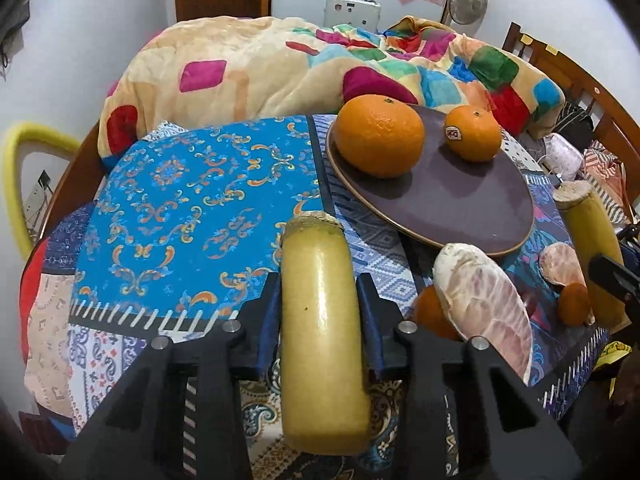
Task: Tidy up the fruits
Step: 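Grasp a yellow cylindrical fruit with the right gripper while the left grasps another, then carry both yellow fruits onto the plate between the oranges and release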
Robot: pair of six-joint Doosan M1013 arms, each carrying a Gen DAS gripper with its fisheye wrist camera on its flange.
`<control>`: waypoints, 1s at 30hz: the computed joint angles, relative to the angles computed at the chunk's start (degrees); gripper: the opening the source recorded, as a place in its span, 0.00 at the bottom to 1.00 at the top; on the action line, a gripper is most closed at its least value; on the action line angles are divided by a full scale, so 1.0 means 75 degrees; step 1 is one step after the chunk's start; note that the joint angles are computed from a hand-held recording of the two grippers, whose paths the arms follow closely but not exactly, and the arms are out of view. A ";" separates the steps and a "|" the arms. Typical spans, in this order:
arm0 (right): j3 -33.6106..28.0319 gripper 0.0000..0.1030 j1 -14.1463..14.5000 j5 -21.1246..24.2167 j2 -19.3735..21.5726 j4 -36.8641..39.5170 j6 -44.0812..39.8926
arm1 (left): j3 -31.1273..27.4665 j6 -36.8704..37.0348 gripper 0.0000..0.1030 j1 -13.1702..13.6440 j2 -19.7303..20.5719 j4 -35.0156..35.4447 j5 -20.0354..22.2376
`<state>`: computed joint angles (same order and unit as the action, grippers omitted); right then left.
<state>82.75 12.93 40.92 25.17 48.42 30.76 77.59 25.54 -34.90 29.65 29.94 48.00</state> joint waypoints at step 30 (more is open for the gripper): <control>-0.0115 0.34 -0.0177 -0.0503 -0.0161 0.1222 -0.0455 | -0.0342 -0.0843 0.35 -0.0586 -0.0358 0.2425 -0.0158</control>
